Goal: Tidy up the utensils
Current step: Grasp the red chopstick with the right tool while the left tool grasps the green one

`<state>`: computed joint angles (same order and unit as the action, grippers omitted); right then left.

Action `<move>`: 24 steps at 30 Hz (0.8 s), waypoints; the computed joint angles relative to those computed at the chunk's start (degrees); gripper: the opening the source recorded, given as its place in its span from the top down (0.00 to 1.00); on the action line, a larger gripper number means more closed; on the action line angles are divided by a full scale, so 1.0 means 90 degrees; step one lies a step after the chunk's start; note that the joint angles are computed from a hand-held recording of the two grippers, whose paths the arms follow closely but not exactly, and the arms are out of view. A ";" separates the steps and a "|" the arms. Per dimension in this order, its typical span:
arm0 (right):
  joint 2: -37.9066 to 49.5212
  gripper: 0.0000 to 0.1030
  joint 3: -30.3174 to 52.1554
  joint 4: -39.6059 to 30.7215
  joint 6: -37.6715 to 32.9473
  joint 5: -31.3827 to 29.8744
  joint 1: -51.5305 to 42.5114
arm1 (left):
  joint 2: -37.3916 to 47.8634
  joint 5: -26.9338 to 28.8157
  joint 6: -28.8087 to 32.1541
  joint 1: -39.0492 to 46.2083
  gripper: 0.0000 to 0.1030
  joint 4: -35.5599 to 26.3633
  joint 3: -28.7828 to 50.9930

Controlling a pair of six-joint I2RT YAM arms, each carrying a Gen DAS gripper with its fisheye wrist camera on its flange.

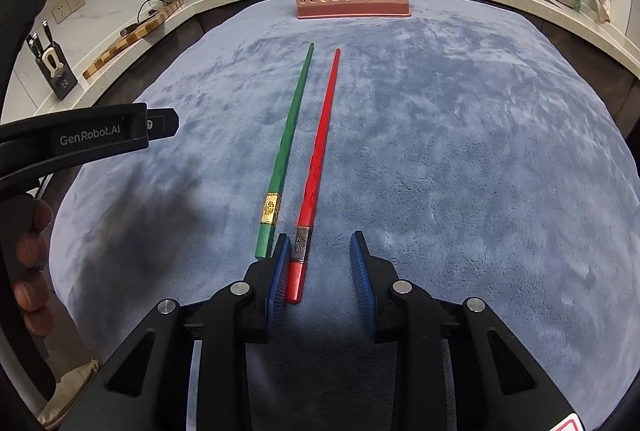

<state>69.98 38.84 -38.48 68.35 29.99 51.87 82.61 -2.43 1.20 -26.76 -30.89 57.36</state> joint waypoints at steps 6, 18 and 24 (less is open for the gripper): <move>0.0030 0.80 -0.0041 -0.0011 0.0026 0.0054 -0.0005 | 0.0031 -0.0037 -0.0002 -0.0053 0.41 -0.0008 -0.0008; -0.0263 0.94 -0.0218 -0.0213 0.0395 0.0251 -0.0035 | 0.0043 0.0056 -0.0068 -0.0205 0.35 -0.0078 -0.0062; -0.0591 0.94 -0.0348 -0.0521 0.0686 0.0381 -0.0083 | -0.0079 0.0297 -0.0149 -0.0470 0.28 -0.0133 -0.0209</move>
